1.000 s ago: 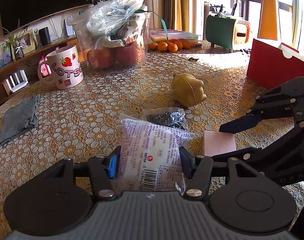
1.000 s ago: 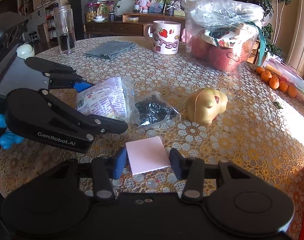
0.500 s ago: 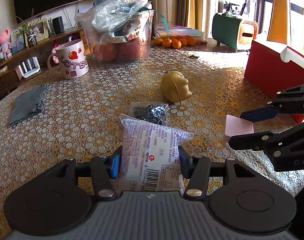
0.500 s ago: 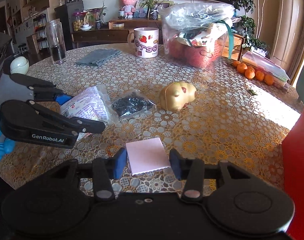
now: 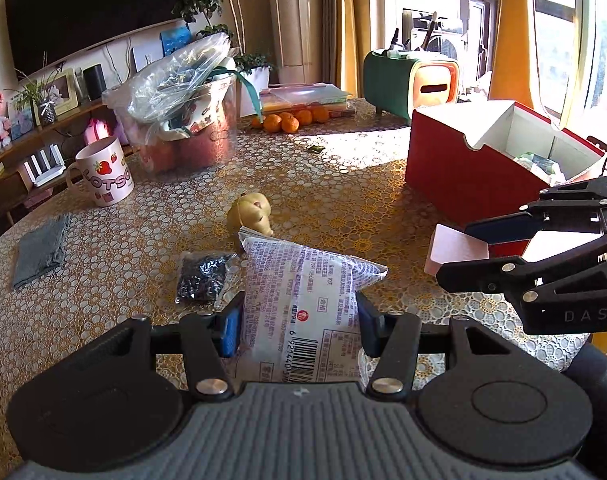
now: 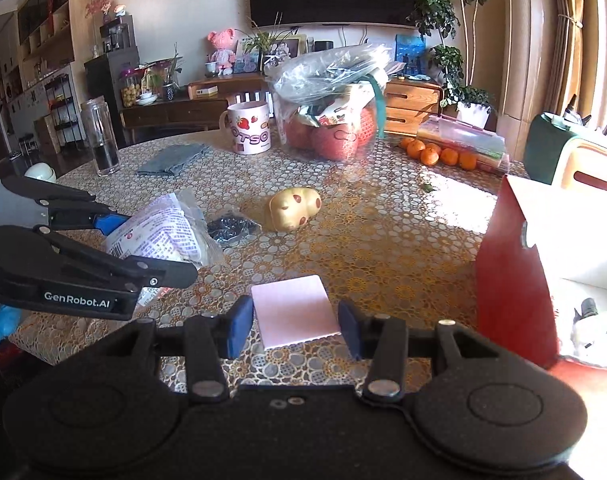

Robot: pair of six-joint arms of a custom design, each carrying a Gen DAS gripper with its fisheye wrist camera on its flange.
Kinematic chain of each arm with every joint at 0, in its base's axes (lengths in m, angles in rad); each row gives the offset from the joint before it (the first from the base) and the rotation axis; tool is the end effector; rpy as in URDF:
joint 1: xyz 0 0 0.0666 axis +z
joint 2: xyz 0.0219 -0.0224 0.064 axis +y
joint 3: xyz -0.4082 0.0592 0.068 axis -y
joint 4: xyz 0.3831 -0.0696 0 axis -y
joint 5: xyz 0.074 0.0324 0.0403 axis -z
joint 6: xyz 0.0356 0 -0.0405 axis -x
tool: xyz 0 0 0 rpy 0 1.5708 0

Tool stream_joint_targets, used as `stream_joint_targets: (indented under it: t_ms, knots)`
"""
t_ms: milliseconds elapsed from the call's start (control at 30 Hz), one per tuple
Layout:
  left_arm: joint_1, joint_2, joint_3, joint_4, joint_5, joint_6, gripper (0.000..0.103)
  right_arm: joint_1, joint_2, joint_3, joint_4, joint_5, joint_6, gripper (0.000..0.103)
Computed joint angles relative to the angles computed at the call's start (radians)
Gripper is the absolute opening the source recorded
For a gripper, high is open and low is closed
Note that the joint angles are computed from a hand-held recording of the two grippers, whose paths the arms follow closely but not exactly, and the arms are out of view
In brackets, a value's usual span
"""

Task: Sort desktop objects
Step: 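Carry the white bag in left tool over the box while right tool carries the pink pad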

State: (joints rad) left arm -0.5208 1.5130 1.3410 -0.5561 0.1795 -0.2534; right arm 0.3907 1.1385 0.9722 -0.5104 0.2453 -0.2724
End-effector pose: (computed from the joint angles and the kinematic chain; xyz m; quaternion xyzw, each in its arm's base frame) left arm 0.4520 -0.2670 0.4038 0.3770 0.8278 -0.1354 0.3928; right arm 0.3501 0.1344 0.3982 -0.0001 0.8965 0.0354 0.4416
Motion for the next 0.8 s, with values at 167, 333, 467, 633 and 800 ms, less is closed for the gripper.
stream_joint_targets:
  t_ms: [167, 333, 467, 633, 800]
  knots:
    - [-0.056, -0.033, -0.006, 0.001, -0.013, 0.029, 0.054, -0.013, -0.106, -0.045, -0.005, 0.026, -0.007, 0.046]
    - [-0.111, -0.048, 0.001, 0.003, -0.021, 0.05, 0.054, -0.043, -0.196, -0.069, -0.031, 0.037, 0.002, 0.046]
    - [-0.156, -0.05, 0.014, 0.005, -0.025, 0.06, 0.054, -0.086, -0.251, -0.08, -0.057, 0.029, 0.009, 0.046]
    - [-0.204, -0.033, 0.046, -0.003, -0.021, 0.069, 0.054, -0.164, -0.315, -0.085, -0.096, 0.005, 0.028, 0.046]
    - [-0.243, -0.007, 0.087, -0.011, -0.018, 0.074, 0.054, -0.253, -0.352, -0.087, -0.114, -0.026, 0.059, 0.046]
